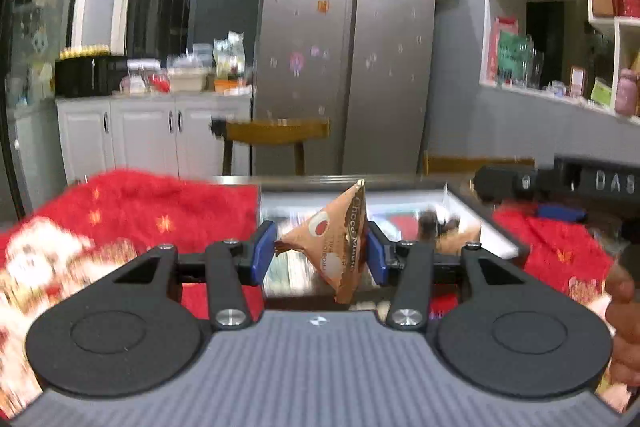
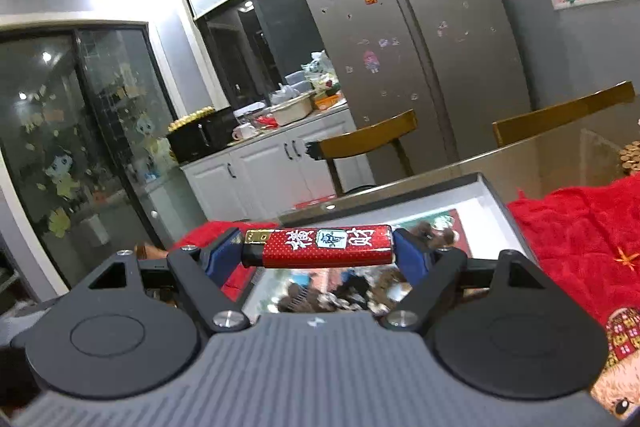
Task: Organize objects
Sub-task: 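Carry the paper packet and red lighter over the black box with both tools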
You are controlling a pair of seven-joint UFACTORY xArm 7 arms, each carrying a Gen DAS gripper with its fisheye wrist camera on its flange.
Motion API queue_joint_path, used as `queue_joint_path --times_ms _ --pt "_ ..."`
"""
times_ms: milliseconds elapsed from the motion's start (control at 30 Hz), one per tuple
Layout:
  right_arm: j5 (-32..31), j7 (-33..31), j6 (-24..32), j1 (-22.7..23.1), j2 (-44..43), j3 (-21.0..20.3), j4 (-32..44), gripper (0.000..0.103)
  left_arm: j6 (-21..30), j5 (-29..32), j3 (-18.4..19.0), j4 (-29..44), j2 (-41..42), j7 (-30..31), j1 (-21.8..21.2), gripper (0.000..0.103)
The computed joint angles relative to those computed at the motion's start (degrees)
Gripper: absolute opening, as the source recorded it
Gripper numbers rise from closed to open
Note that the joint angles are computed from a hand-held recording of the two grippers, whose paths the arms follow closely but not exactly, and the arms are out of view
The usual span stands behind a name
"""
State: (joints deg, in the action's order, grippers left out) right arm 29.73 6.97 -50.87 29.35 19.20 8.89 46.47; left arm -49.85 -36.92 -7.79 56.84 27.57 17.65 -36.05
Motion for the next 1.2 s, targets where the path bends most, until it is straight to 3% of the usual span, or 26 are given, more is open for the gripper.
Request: queue_joint_path --times_ms 133,200,267,367,467,567,700,800,867,1000,1033,1100,1133,1200 --pt "-2.3 2.6 4.8 -1.8 -2.3 -0.1 1.7 0.081 3.5 -3.4 0.6 3.3 -2.6 3.3 -0.3 0.053" --pt "-0.9 1.2 6.6 -1.5 -2.5 -0.8 3.6 0.081 6.5 -2.5 0.5 4.8 -3.8 2.9 0.8 0.053" --pt "-0.6 0.8 8.7 -1.9 -2.5 -1.2 5.7 0.081 10.9 -6.2 1.9 8.5 -4.2 6.1 -0.2 0.053" --pt "-3.3 4.3 12.0 -4.0 -2.0 -1.3 8.5 0.081 15.0 -7.7 3.4 13.5 -3.0 8.3 -0.5 0.053" --pt "-3.4 5.7 15.9 -4.7 -0.3 -2.4 12.8 0.081 20.2 -11.0 6.4 20.1 -0.4 11.1 -1.9 0.053" --pt "-6.7 9.6 18.5 -6.8 2.1 -2.5 16.8 0.081 27.3 -15.6 12.8 27.8 3.3 14.5 -5.4 0.053" --pt "-9.3 11.5 21.8 -7.2 6.7 -4.1 23.5 0.081 30.2 -13.3 16.6 34.7 8.7 11.7 -6.4 0.053" --pt "-12.7 14.2 24.4 -9.0 10.7 -3.7 28.4 0.081 35.0 -15.4 26.2 40.9 14.3 10.2 -11.6 0.053" --pt "-14.6 15.9 26.5 -9.8 13.2 -3.8 31.3 0.081 36.5 -14.2 27.8 43.8 17.2 8.2 -11.4 0.053" --pt "-16.3 17.7 30.0 -9.5 16.9 -5.0 34.8 0.081 39.4 -11.7 24.4 47.9 20.7 3.4 -6.8 0.053" --pt "-15.3 17.0 31.2 -7.1 18.0 -7.7 36.1 0.081 40.4 -11.0 23.9 49.1 21.6 2.3 -6.0 0.053" --pt "-13.1 16.6 33.6 -3.5 20.0 -12.0 38.6 0.081 42.0 -9.4 26.0 51.2 24.1 0.0 -6.3 0.053" --pt "-14.0 17.2 34.6 -4.6 21.2 -10.9 39.9 0.081 43.6 -8.8 29.3 52.5 25.9 -2.2 -7.8 0.053" --pt "-15.7 18.3 35.0 -6.6 22.6 -8.6 40.9 0.081 45.1 -7.5 30.6 53.2 27.5 -4.4 -8.0 0.053"
